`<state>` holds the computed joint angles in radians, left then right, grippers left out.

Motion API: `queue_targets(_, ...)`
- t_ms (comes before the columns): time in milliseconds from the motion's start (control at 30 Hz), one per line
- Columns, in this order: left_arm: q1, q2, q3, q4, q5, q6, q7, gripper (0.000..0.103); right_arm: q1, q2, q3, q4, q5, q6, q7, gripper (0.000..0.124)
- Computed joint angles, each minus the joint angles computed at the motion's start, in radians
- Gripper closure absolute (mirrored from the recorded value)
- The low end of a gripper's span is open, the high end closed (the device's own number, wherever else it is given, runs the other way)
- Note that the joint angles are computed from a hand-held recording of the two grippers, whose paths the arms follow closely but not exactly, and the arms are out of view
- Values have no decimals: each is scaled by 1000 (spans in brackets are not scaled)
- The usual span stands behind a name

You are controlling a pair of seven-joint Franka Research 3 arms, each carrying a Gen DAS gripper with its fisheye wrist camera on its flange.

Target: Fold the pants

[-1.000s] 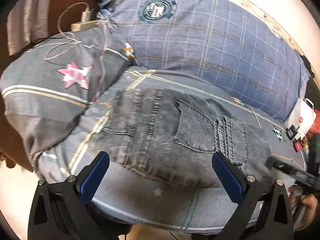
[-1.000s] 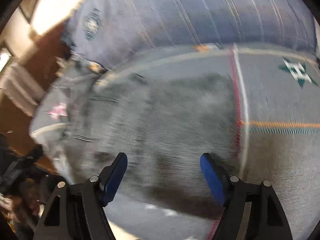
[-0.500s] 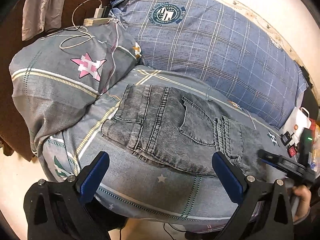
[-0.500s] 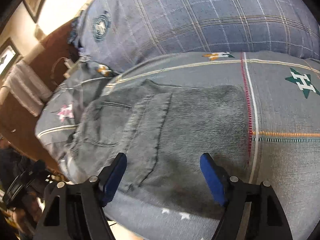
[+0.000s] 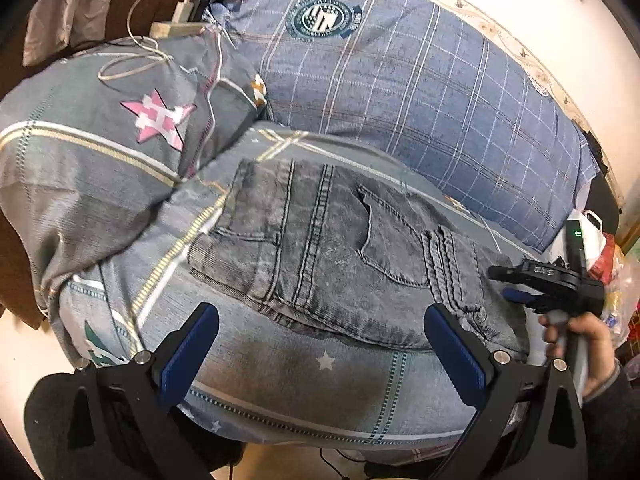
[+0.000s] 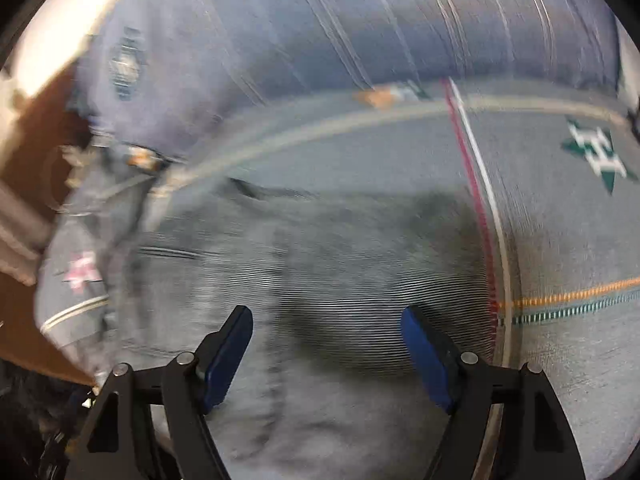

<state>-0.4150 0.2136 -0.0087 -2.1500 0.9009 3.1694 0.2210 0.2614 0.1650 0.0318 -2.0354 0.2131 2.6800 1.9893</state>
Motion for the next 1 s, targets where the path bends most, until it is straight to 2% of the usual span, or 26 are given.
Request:
queue_targets(100,26,7,-33,3,-39,-17,52,0,15,-36,-6,-34,-29,65,52,45)
queue_targets(133,35,10,-44,6,-59,-21,70,0,15,-59,2,-55,-20,105,36,45)
queue_targets(233,40,13,-62,11,-104,-31,103,0,34,-95,0,-103,-127,193,81,43)
queue_targets(300,31,8,-62,7,-119,-32,113,0,27,-81,11,-106,-99,184,50,41)
queue_targets(367,16,0,-54,5,-114,-46,108,0,15,-56,10,-87,-63,114,33,41)
queue_targets(400,26,-8,-72,-1,-132,-54,126,0,3,-40,19,-80,-8,90,-2,41)
queue_targets(433,25,-14,-72,-5,-131,-57,125,0,5,-48,18,-97,-1,121,-10,41)
queue_targets(500,-14,-35,-28,-7,-52,-77,31,0,6,-70,25,-118,27,167,-45,41)
queue_targets(533,-7,-40,-34,-8,-38,-83,10,0,5,-80,33,-126,56,185,-77,41)
queue_targets(633,28,-52,-70,-16,-39,-86,-9,0,23,-125,33,-164,20,237,-68,41)
queue_targets(767,44,-43,-85,-16,-40,-54,-41,0,36,-168,49,-215,81,249,-113,41)
queue_targets(833,86,-39,-137,-29,-142,-46,45,0,36,-174,50,-231,75,235,-106,41)
queue_targets(900,46,-47,-84,-42,-108,-9,-1,0,30,-159,44,-233,61,204,-89,41)
queue_targets(933,13,-53,-41,-47,-62,3,-52,0,25,-140,39,-221,64,158,-69,41)
queue_targets(967,-7,-57,-13,-51,-24,13,-94,0,22,-131,40,-218,110,151,-88,41)
queue_targets(1000,-20,-63,14,-58,14,24,-140,0,23,-140,40,-228,115,178,-87,41)
